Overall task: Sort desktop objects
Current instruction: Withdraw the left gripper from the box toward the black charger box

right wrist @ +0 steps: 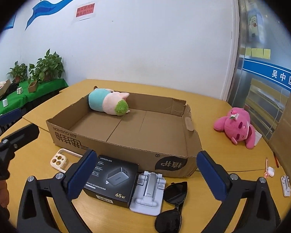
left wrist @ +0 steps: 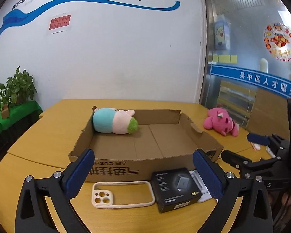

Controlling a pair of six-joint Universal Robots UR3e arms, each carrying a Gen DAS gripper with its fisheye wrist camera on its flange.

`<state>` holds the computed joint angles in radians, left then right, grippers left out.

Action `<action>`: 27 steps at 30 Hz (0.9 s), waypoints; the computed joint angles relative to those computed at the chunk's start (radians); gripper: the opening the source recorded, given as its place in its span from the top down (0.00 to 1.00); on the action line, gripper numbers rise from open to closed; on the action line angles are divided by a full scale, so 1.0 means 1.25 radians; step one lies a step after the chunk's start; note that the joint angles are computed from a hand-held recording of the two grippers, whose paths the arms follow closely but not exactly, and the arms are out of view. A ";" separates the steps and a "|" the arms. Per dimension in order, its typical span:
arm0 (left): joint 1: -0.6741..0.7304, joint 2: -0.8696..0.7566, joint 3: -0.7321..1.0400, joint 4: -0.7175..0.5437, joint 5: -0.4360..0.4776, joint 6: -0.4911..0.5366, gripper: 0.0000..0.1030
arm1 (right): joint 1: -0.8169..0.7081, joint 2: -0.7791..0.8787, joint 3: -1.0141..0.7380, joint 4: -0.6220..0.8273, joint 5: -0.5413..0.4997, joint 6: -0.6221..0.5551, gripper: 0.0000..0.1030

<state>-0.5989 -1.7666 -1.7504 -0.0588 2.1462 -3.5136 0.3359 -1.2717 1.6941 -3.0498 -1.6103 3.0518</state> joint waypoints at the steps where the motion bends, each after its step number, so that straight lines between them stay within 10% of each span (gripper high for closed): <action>1: -0.003 -0.001 0.003 0.003 -0.001 0.002 0.00 | -0.009 -0.010 0.007 0.003 0.010 -0.002 0.01; 27: 0.060 0.021 0.021 -0.148 -0.199 -0.026 0.01 | -0.117 -0.096 0.128 0.030 0.140 -0.002 0.01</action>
<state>-0.5234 -1.7399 -1.7240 -0.2436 1.8968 -3.5465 0.1900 -1.3911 1.8539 -3.0124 -1.4350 3.0495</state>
